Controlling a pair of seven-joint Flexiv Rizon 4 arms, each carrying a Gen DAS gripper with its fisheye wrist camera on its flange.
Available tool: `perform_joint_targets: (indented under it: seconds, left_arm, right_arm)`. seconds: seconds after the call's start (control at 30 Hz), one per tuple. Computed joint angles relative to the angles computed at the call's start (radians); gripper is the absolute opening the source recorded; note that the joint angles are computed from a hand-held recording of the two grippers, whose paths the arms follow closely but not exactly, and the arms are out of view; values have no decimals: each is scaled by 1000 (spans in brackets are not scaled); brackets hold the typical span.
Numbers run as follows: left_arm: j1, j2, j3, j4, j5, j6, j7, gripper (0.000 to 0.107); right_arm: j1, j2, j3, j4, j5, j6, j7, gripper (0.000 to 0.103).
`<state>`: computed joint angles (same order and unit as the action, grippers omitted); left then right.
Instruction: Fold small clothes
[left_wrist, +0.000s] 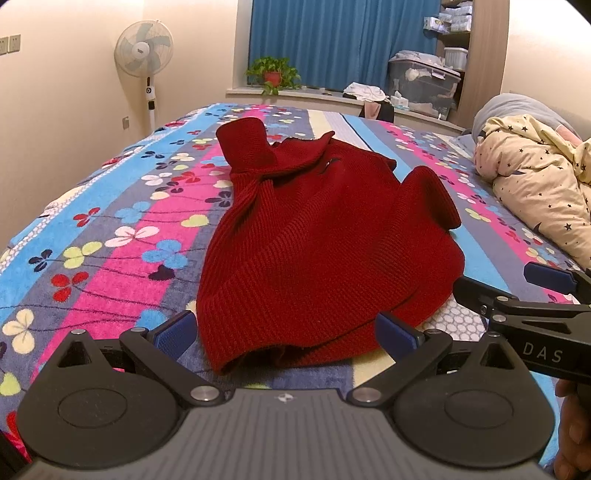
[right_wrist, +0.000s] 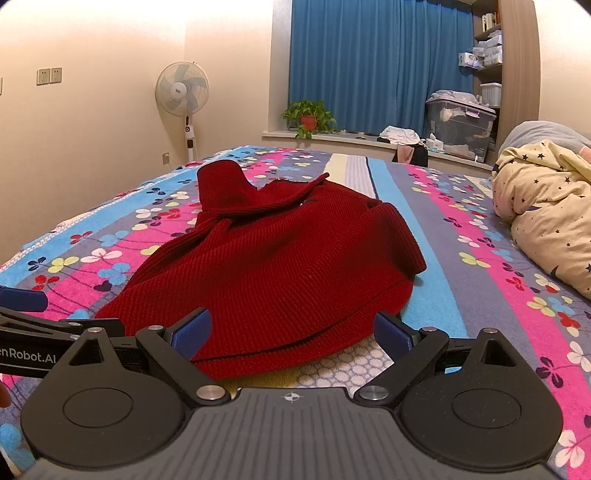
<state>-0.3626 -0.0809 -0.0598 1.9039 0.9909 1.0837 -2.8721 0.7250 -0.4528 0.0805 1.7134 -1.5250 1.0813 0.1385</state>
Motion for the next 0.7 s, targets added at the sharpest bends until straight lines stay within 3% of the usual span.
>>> perform_joint_targets:
  seconds: [0.7]
  left_arm:
    - [-11, -8, -1, -6, 0, 3, -10, 102]
  right_arm:
    - [-11, 5, 0, 2, -34, 16, 59, 95]
